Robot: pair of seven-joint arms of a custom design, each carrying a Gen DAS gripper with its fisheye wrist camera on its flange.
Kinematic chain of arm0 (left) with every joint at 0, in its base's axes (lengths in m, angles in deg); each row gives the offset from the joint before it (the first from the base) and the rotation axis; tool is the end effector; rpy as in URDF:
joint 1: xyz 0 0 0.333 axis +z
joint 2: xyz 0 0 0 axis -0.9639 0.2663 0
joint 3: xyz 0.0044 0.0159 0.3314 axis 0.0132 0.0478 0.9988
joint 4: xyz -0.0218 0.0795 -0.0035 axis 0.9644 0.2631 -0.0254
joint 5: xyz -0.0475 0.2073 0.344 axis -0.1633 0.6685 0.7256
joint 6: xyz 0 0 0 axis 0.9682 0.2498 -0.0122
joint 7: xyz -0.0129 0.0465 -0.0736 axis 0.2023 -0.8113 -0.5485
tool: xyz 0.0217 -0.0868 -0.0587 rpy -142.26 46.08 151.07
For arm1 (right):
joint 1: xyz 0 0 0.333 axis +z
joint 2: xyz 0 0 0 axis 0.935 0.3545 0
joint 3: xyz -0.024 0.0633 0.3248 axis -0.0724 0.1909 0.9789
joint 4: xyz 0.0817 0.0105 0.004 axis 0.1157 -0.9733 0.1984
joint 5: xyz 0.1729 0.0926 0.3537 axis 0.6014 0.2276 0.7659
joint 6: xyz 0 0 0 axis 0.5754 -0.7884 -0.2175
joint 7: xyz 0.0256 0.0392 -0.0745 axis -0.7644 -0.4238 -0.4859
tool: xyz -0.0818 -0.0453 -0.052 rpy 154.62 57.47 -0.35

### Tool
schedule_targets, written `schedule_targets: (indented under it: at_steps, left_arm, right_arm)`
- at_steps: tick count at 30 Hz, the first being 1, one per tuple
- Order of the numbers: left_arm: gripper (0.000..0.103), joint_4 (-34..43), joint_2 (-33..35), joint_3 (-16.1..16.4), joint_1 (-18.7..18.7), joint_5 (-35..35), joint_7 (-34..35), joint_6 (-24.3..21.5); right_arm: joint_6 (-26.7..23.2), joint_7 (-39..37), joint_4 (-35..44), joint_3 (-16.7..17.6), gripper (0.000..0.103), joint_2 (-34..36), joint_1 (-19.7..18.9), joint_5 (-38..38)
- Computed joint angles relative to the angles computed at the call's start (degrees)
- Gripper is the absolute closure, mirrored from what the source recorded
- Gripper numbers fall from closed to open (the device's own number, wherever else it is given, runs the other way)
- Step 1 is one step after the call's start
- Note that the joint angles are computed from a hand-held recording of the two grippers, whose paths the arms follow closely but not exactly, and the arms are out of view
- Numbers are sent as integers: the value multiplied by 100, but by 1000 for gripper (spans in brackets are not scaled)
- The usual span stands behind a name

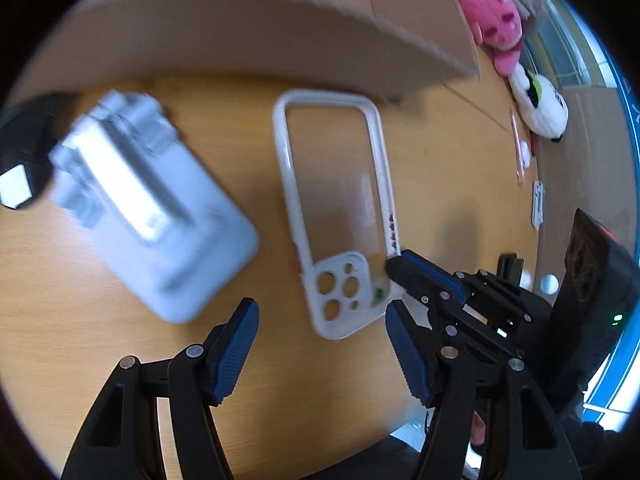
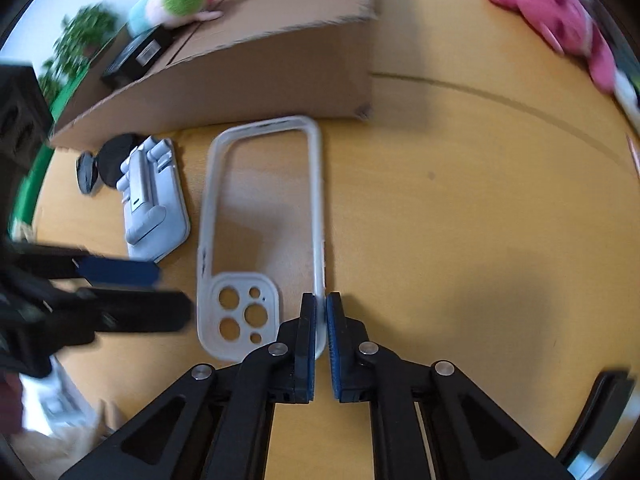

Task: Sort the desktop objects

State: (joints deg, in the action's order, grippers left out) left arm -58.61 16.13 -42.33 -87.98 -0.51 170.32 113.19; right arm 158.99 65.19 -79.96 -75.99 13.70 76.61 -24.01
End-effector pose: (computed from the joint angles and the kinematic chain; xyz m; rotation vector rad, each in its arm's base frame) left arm 0.5665 -0.2566 0.3773 0.3652 -2.7953 -0.1302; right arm 0.5755 0.0795 0.4306 -1.8971 2.1129 -0.0099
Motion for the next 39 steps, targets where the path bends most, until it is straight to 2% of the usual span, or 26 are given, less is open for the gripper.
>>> schedule_targets:
  at_steps: [2, 4, 5, 8, 9, 10, 12, 15, 19, 23, 24, 25, 26, 30, 33, 35, 36, 38, 39]
  left_arm:
    - [42, -257, -114, -22, 2, 20, 121, 106]
    - [50, -483, -250, -59, 1, -10, 283, 237]
    - [51, -600, -329, -68, -4, -13, 336, 377]
    - [77, -723, -396, -47, -30, 82, 335, 620]
    - [92, -695, -364, -30, -33, 100, 271, 650]
    - [95, -626, -318, -9, -19, 109, 237, 596]
    - [95, -525, -318, -12, 29, 19, 305, 453]
    - [95, -530, -489, -52, 79, -135, 558, 476]
    - [94, -23, -539, -99, 138, -545, 788, -99]
    - [93, 361, -722, -152, 142, -945, 1031, -328]
    - [95, 545, -697, -161, 144, -1096, 1038, -396]
    - [101, 840, -583, -168, 146, -1220, 1035, -591]
    - [101, 1068, -498, -180, 143, -1327, 1026, -750]
    - [101, 1807, -279, -271, 87, -1720, 1172, -885]
    - [101, 2489, 158, -261, -47, -1553, 951, -1098]
    - [100, 2809, 420, -204, -91, -1364, 805, -1213]
    - [96, 2928, 541, -160, -113, -1204, 739, -1296]
    - [76, 3048, 771, -64, -135, -887, 631, -1422]
    - [59, 2950, 791, -31, -127, -778, 602, -1412]
  right_arm:
    - [-28, 36, -109, -18, 97, -104, -20, 159]
    - [-75, 28, -195, -36, 97, -200, -26, 314]
    - [-84, 56, -245, -46, 97, -254, -25, 346]
    - [-7, 247, -440, -74, 97, -432, -11, 257]
    - [-10, 271, -478, -96, 97, -478, -12, 283]
    - [-17, 275, -523, -123, 97, -539, -16, 340]
    - [25, 165, -646, -175, 97, -678, -7, 523]
    - [65, 164, -660, -195, 96, -913, 38, 525]
    - [292, 217, -701, -281, 96, -1241, 78, 550]
    - [639, 394, -513, -307, 95, -1451, 135, 372]
    - [747, 441, -376, -307, 96, -1420, 163, 351]
    - [873, 483, -212, -282, 102, -1302, 209, 328]
    - [983, 457, 18, -267, 102, -1160, 262, 327]
    - [1126, 203, 997, -163, 102, -603, 368, 241]
    - [859, 280, 1678, -60, 102, -91, 328, 254]
    - [562, 477, 1778, -32, 101, 37, 242, 205]
    - [405, 627, 1725, -38, 101, 48, 192, 131]
    - [125, 894, 1513, -47, 91, 63, 104, 128]
    - [-19, 1068, 1327, -59, 76, 37, 63, 102]
